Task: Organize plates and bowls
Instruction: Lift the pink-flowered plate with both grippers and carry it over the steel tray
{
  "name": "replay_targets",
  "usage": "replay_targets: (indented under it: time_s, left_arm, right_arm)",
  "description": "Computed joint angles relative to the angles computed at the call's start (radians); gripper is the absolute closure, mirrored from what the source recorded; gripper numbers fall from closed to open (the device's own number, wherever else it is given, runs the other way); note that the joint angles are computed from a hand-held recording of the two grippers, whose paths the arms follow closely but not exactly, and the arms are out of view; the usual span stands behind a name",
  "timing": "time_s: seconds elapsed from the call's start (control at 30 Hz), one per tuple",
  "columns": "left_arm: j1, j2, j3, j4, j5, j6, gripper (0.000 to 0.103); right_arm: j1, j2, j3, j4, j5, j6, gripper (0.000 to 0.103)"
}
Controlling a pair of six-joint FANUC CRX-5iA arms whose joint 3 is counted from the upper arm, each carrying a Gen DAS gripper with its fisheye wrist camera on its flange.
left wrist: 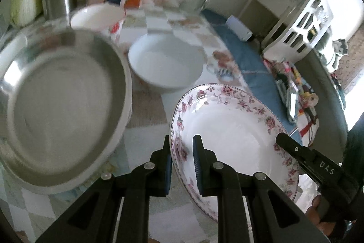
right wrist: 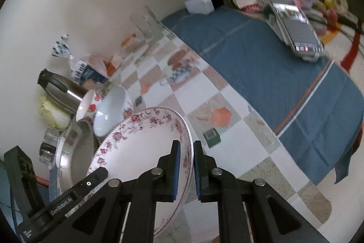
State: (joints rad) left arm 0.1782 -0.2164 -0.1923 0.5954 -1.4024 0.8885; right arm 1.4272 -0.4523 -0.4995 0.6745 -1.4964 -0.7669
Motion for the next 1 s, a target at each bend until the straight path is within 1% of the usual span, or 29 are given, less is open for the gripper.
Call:
replay_targets:
  time_s: [0.13,0.23,0.4,0.5,0.63,0.77,1.0]
  left_arm:
    - [0.029,-0.011,0.008,0.062,0.011,-0.038,0.086]
    - [0.056,-0.012,0.012,0.11,0.021,-0.059,0.086]
    - [0.111,-0.011,0.018,0.19,0.037,-0.08,0.085]
    - [0.149,-0.006,0.02,0.234,0.046,-0.088,0.086]
    - [0.2,0.005,0.033,0.269,0.061,-0.104,0.086]
    - [0.245,0.026,0.044,0.288,0.076,-0.108,0.086]
    - [0.317,0.045,0.014,0.323,0.116,-0.118,0.086]
  right_arm:
    - [-0.005,0.028,0.041,0.045,-0.027,0.032,0.091]
    - [-0.029,0.065,0.096,0.067,-0.04,0.1,0.091]
    - [-0.078,0.118,0.179,0.113,-0.027,0.21,0.091]
    - [-0.121,0.162,0.239,0.143,0.006,0.287,0.091]
    - [-0.161,0.215,0.301,0.171,0.055,0.351,0.091]
    - [-0.204,0.276,0.362,0.185,0.125,0.403,0.091]
    - [-0.267,0.377,0.448,0.182,0.268,0.473,0.091]
